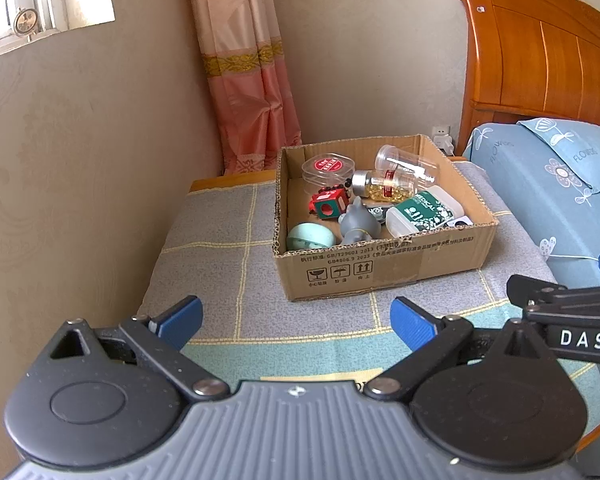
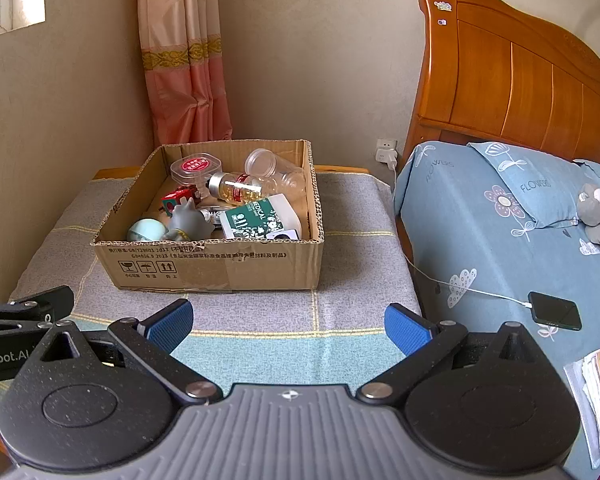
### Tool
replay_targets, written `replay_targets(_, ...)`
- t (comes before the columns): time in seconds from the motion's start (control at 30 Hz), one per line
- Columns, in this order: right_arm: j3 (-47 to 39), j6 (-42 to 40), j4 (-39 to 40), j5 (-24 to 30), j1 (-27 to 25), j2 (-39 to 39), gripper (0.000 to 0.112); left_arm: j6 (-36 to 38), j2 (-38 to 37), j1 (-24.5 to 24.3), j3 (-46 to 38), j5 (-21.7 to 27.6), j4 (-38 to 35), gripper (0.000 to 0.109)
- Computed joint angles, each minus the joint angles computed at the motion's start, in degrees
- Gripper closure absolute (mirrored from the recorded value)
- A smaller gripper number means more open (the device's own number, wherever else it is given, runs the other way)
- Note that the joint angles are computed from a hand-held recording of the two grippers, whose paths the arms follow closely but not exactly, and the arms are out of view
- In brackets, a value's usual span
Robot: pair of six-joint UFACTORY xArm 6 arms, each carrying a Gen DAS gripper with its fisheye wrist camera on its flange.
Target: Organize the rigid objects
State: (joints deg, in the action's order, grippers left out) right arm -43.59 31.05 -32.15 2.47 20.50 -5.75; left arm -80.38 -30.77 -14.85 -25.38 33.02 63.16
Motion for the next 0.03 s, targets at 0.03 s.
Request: replay_targets(0.03,0.0,-0.1,0.1,-0.1,0.0,0.0,0.009,-0.1,0.0,-0.1,0.0,0.1,0.0,0.009)
